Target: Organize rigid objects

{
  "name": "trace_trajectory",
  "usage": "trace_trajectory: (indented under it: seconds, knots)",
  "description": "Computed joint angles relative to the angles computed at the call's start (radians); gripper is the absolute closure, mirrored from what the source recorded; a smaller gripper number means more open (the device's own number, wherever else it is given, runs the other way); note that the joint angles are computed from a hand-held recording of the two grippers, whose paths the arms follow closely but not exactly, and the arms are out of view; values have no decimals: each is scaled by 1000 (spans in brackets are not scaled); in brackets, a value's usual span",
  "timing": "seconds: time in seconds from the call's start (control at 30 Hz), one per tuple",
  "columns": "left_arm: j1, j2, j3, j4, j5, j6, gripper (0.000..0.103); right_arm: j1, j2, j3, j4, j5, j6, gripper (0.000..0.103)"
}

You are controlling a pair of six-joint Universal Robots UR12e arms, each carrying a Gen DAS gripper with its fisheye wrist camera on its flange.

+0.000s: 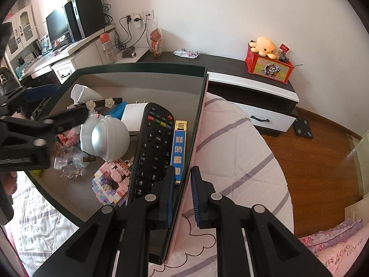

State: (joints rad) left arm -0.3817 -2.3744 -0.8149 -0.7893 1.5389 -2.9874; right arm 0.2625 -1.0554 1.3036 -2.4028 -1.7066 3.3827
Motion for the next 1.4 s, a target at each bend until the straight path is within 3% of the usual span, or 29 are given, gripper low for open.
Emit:
trace_trajectory:
  seconds: [0.37,0.6,0.7,0.77,0.87,1.0,1.03,1.07,1.27,1.4]
  knots:
    - [20,134,-238,193,35,-38,0,13,-21,26,7,-21,23,91]
    - [27,209,-377,278,67,-95,0,35,-64,87,-72,-44,59,90]
    - [29,237,-424,296,60,-129,0,52,-80,108,-107,-67,63,76]
    - [29,258,-459,315,62,-150,0,70,-96,126,-145,-91,65,49]
    - [26,284,-502,346,56,-168,0,98,-113,149,-207,-138,51,19]
    - [26,319,-553,371,32,-184,0,128,-138,181,-281,-166,53,17]
    - [25,329,-568,381,30,-188,0,136,-143,188,-295,-176,51,12]
    - [25,337,-579,389,28,-190,0,145,-146,192,-303,-191,45,0]
    - [21,390,-651,441,37,-207,0,191,-170,232,-366,-272,38,0]
    - [15,433,-712,505,48,-202,0,210,-193,263,-424,-281,55,0]
